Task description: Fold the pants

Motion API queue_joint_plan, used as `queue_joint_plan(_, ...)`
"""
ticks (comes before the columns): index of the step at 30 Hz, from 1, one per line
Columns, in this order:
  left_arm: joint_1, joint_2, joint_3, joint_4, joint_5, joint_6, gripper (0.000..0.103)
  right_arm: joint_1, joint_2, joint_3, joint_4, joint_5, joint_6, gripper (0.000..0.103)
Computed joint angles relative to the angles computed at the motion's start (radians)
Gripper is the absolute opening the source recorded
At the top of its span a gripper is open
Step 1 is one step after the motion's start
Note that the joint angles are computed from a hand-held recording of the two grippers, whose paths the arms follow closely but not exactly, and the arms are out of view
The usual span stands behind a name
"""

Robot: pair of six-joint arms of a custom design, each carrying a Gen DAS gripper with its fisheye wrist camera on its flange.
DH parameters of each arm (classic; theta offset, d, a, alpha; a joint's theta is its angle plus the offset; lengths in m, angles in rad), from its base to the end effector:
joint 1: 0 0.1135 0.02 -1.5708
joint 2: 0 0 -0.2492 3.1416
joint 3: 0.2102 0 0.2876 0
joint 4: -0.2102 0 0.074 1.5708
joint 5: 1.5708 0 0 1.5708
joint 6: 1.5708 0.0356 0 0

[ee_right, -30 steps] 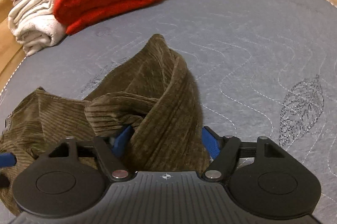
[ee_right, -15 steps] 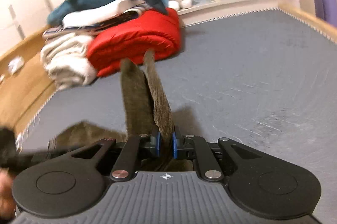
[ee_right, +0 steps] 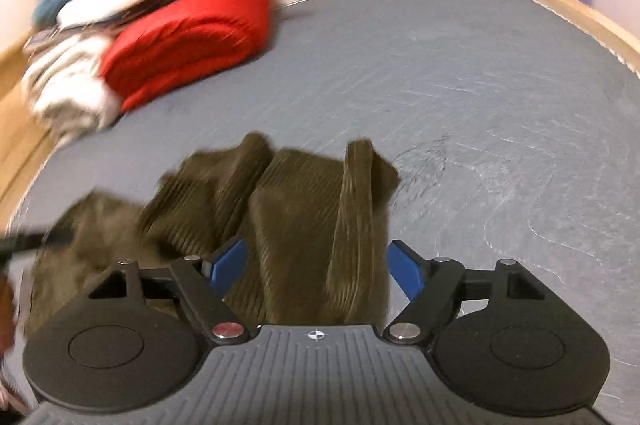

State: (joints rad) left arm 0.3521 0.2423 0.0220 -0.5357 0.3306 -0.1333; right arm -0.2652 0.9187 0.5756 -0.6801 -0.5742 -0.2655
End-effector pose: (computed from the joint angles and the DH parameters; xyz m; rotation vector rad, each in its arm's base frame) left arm 0.1392 0.0388 0.0965 -0.3896 2.2583 -0.2713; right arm 0.2057 -0.0358 0.1848 -0.2014 2.4248 0.5123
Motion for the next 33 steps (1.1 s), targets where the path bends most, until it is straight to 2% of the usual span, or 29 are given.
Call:
queue_joint_plan(4,0.044,-0.011,0.001,-0.016,0.015,0.017,0.069,0.112,0.218,-0.026,0.264,0.119,0.192,0.081)
queue_joint_plan(7,0.091,-0.010,0.006,-0.028,0.039,0.046,0.070,0.206,0.378,0.009,0.409,0.230,0.255,0.081)
queue_joint_plan(12,0.177,0.022,0.022,-0.033,0.088,0.095,0.071,0.303,0.561,0.064,0.572,0.311,0.321,0.081)
queue_joint_plan(13,0.192,0.028,0.026,-0.033,0.096,0.103,0.072,0.315,0.588,0.073,0.588,0.318,0.321,0.075)
queue_joint_plan(16,0.210,0.034,0.034,-0.033,0.096,0.107,0.072,0.334,0.630,0.088,0.601,0.339,0.316,0.019)
queue_joint_plan(19,0.224,0.051,0.041,-0.020,0.097,0.101,0.072,0.315,0.568,0.052,0.628,0.313,0.319,0.011)
queue_joint_plan(24,0.203,-0.005,0.038,-0.047,0.086,0.071,0.072,0.197,0.250,-0.033,0.560,0.215,0.320,0.009)
queue_joint_plan(28,0.158,-0.054,0.033,-0.077,0.061,0.050,0.072,-0.095,-0.135,-0.100,0.464,0.063,0.354,0.009)
queue_joint_plan(31,0.106,-0.099,0.022,-0.109,0.034,0.040,0.072,-0.412,-0.178,-0.083,0.430,-0.065,0.404,0.009)
queue_joint_plan(33,0.062,-0.123,0.015,-0.127,0.009,0.033,0.072,-0.531,-0.102,-0.063,0.390,-0.039,0.367,0.009)
